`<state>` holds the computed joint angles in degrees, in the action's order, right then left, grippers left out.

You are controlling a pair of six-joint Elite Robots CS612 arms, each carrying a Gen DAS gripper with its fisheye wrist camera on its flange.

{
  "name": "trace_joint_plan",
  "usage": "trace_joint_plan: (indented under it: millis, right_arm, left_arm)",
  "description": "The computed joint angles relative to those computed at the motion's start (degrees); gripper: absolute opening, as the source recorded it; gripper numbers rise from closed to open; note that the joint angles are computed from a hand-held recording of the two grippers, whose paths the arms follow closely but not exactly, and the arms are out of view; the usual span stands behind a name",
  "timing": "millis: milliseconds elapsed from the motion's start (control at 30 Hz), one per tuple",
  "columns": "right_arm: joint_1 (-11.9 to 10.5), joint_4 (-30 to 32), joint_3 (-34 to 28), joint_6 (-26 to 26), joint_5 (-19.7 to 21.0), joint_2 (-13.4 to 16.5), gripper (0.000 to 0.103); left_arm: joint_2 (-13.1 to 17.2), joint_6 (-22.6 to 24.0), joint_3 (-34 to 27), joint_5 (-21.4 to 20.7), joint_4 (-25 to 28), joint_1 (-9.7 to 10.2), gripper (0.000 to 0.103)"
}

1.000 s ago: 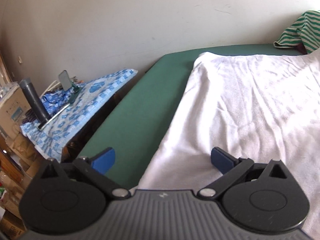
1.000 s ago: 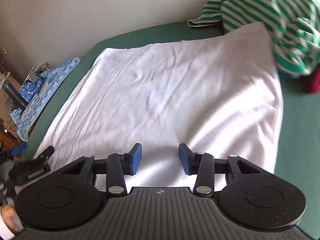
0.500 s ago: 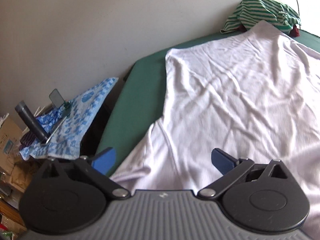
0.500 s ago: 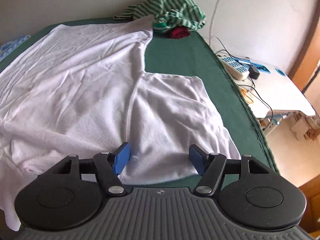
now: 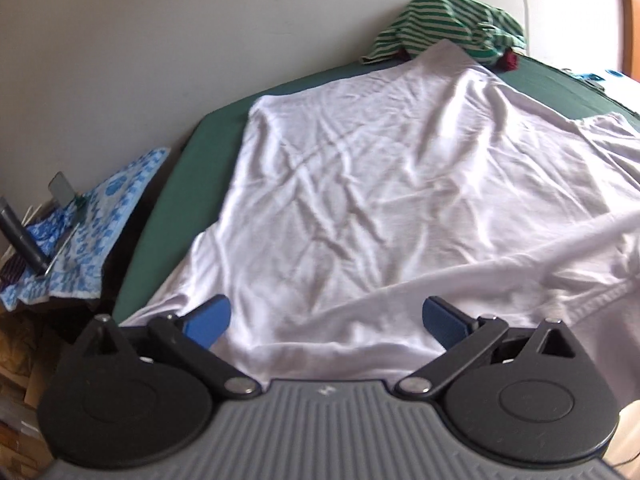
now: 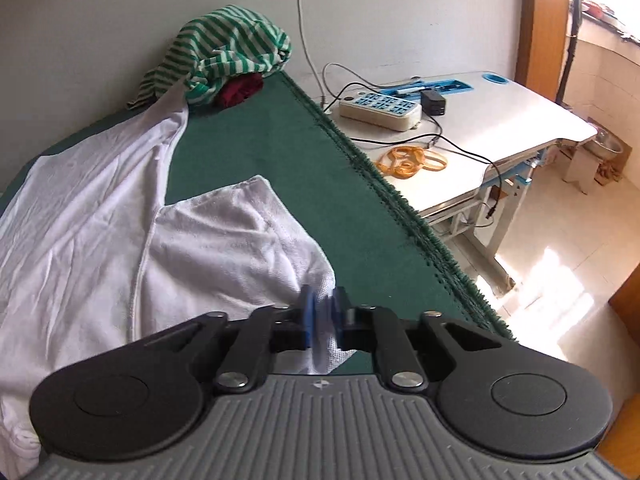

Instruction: Fold clothes

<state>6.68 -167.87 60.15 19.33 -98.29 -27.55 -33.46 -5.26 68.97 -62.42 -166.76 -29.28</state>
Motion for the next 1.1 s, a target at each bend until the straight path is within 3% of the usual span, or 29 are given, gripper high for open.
trace_joint_plan:
  millis: [67,133,233,333,400,433,467,600,633,667,867,933,1033,1100]
  right_arm:
    - [-0.4,-1.6,1.6,-1.2,1.9,-0.9,0.005]
    - [-0.9,-3.4,4.2,-1.3,1.0,-2.4,0.005]
    - [-2.3,-1.1,6.6,-0.3,5.0,-3.7,0.003]
    - [-2.6,-4.7,7.7,-4.1,8.2,-3.7,0.006]
    - [-3.1,-5.2,7.7,-1.2,10.9,-3.8,0.026]
    - [-3.4,-5.5,7.7,0.3,11.9,-3.8,0.046]
    - [-3.6,-5.2,7.8,0.5,13.1,-3.9,0.053]
    - [-3.8,-5.4,8.5,-3.3,14.6,-4.1,0.045]
    - [-3.8,-6.0,8.8,-4.6,14.4,-4.1,0.031]
    - [-3.7,-5.8,8.9,-6.1,13.8,-4.2,0.009]
    - [-4.7,-3.0,9.3,-5.8,15.6,-5.0,0.004]
    - [-4.3,-1.9,8.9,-9.3,14.7,-5.1,0.004]
    - [-3.9,-1.1,8.0,-11.7,14.2,-4.7,0.006]
    - [-4.0,-0.9,7.7,-11.2,14.3,-4.5,0.006]
  left_arm:
    - [0.4,1.5,-0.6,-1.0,0.2,-0.77,0.102]
    - [0.5,2.2,-0.9,-2.4,1.1,-1.22,0.102]
    - [0.7,1.6,-1.5,-3.0,3.5,-1.59,0.102]
    - [0.4,0.2,-2.3,-4.3,6.2,-1.60,0.101]
    - [-0.2,0.2,-2.5,-8.0,6.0,-1.45,0.101]
    - [-0.4,0.8,-2.4,-9.8,5.3,-1.49,0.102]
    - [-0.3,1.8,-2.7,-10.9,5.0,-1.67,0.102]
    - [0.3,3.6,-4.0,-13.1,8.0,-2.46,0.101]
    - [0.4,3.1,-4.1,-13.8,9.5,-2.56,0.099]
    - [0.3,2.7,-4.0,-14.5,10.7,-2.59,0.098]
    - [-1.5,-0.1,-2.0,-19.4,12.7,-2.03,0.096]
    - [-1.9,0.3,-2.2,-20.8,13.4,-1.95,0.091]
    - [-1.5,1.9,-3.6,-20.5,8.8,-2.39,0.100]
    - [0.0,4.1,-6.5,-21.2,9.6,-2.60,0.102]
